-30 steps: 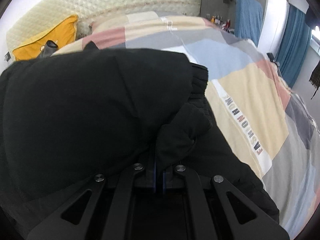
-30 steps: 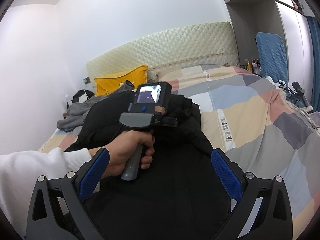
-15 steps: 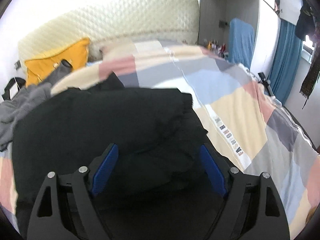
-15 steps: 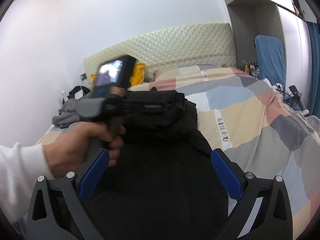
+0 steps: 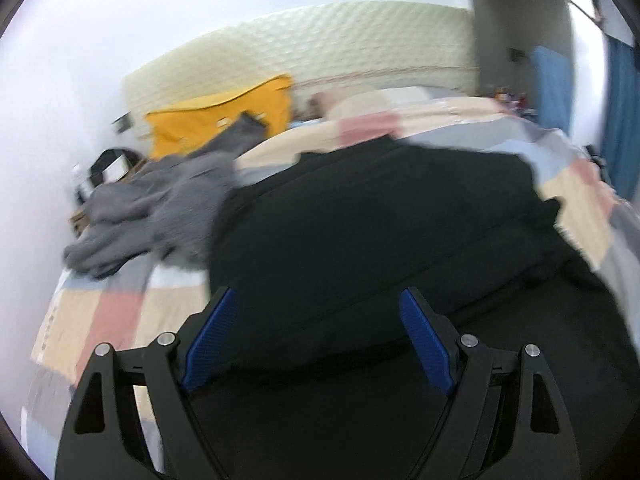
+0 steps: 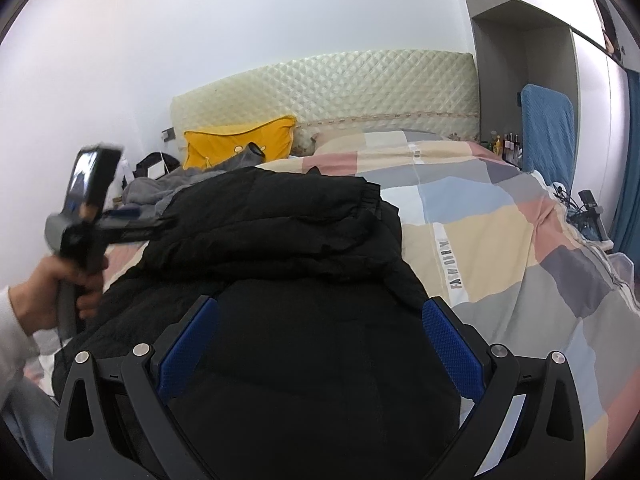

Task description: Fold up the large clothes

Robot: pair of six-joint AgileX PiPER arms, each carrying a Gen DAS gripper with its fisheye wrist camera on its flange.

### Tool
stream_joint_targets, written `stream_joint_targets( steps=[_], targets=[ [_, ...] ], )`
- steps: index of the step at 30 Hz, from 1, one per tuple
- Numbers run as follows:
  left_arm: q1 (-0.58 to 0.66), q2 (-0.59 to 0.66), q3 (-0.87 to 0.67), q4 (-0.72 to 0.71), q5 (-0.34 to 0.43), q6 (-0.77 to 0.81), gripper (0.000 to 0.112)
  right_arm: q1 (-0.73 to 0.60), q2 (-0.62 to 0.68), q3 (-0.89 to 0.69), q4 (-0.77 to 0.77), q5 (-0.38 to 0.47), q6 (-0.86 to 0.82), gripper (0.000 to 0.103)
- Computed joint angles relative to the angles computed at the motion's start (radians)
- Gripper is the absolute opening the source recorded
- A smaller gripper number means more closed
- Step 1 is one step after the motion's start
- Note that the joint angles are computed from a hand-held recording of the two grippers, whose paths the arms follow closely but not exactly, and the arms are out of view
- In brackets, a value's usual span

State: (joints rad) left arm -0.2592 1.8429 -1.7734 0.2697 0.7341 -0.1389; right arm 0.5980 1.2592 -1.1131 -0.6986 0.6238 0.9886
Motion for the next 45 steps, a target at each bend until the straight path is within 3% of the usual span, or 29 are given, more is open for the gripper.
stream_joint_targets(
  steps=[4,10,12,15,17,20,24,27,29,32,40,45],
  targets=[
    [0.121,-0.020,0.112,-0.120,-0.081,0.035,0.084,-0.020,0.030,-0.047,0.074,-0.029,-0.075,0.102],
    [0.221,0.089,-0.001,-0.273,0.044,0.095,0.084,-0.155,0.215,-0.297,0.321,-0.029,-0.391,0.102],
    [0.230,0.098,0.005,-0.258,0.048,0.076,0.084,-0.218,0.294,-0.384,0.413,-0.027,-0.468,0.102],
    [0.231,0.137,-0.024,-0.222,0.085,0.058,0.084,-0.346,0.451,-0.526,0.681,-0.019,-0.642,0.100],
    [0.230,0.165,-0.053,-0.198,0.125,0.056,0.084,-0.404,0.534,-0.583,0.817,-0.008,-0.720,0.090],
    [0.216,0.196,-0.095,-0.150,0.177,0.059,0.084,-0.462,0.627,-0.627,0.977,-0.016,-0.806,0.085],
    [0.188,0.215,-0.098,-0.071,0.188,0.049,0.084,-0.496,0.718,-0.697,1.039,-0.007,-0.827,0.079],
    [0.172,0.250,-0.125,-0.004,0.198,0.003,0.084,-0.529,0.769,-0.729,1.173,-0.003,-0.891,0.058],
    [0.173,0.269,-0.144,0.025,0.202,-0.034,0.084,-0.534,0.786,-0.748,1.178,0.010,-0.896,0.029],
    [0.190,0.278,-0.156,0.081,0.176,-0.115,0.084,-0.536,0.763,-0.731,1.188,0.008,-0.921,0.016],
    [0.286,0.250,-0.168,-0.077,0.121,-0.153,0.086,-0.530,0.620,-0.640,1.259,-0.069,-1.053,0.013],
    [0.280,0.230,-0.136,-0.045,0.087,-0.223,0.086,-0.502,0.628,-0.633,1.139,-0.038,-0.968,0.013]
  ],
)
